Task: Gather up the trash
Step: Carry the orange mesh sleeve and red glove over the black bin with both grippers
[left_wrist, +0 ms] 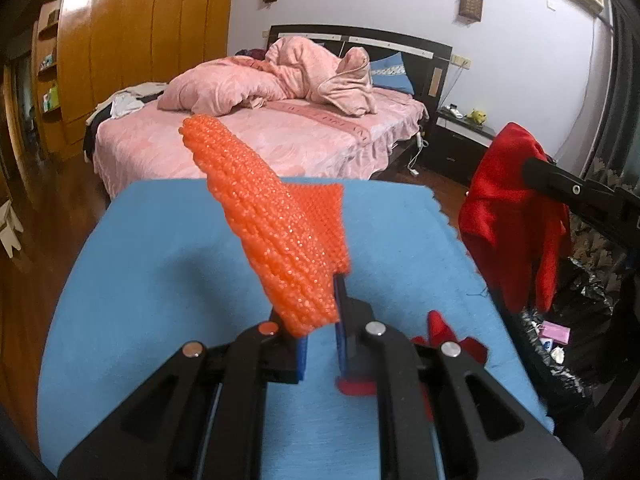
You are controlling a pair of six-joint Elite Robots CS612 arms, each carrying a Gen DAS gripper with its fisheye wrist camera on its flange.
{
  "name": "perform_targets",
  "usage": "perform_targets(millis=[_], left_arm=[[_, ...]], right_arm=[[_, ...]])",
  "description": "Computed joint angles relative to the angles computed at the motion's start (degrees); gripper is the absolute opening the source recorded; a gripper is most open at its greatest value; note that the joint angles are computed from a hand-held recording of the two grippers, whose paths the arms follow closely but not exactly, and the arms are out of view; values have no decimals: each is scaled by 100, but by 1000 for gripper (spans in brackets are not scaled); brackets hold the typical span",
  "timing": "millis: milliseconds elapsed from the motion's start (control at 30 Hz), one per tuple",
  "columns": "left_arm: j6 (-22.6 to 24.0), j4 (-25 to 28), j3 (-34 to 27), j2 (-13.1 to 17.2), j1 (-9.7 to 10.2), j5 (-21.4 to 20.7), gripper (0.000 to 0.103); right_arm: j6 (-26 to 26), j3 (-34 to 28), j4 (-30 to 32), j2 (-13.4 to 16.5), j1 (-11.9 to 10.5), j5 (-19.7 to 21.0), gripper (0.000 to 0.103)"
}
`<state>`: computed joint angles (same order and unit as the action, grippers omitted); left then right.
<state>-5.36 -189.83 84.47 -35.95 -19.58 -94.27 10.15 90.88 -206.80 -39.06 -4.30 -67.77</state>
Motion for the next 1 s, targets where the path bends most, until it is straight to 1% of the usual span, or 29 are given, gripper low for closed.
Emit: perform_targets(millis=[100, 300, 500, 700, 867, 1000], left_arm=[[32, -83, 35, -43, -40, -49, 11], [101, -144, 98, -82, -142, -184, 11], [186, -173, 187, -125, -277, -373, 11], [351, -196, 214, -148, -476, -659, 11], [517, -161, 171, -132, -658, -954, 11], [674, -110, 120, -92, -814, -1185, 11]], right_arm=[[-16, 135, -61, -90, -28, -84, 12], [-130, 454, -1, -254, -61, -431, 12], [-115, 715, -48, -369, -174, -721, 12], [-100, 1063, -165, -521, -352, -1142, 12], [39, 1372, -246, -605, -546, -1528, 12], [148, 1571, -270, -652, -698, -1760, 12]])
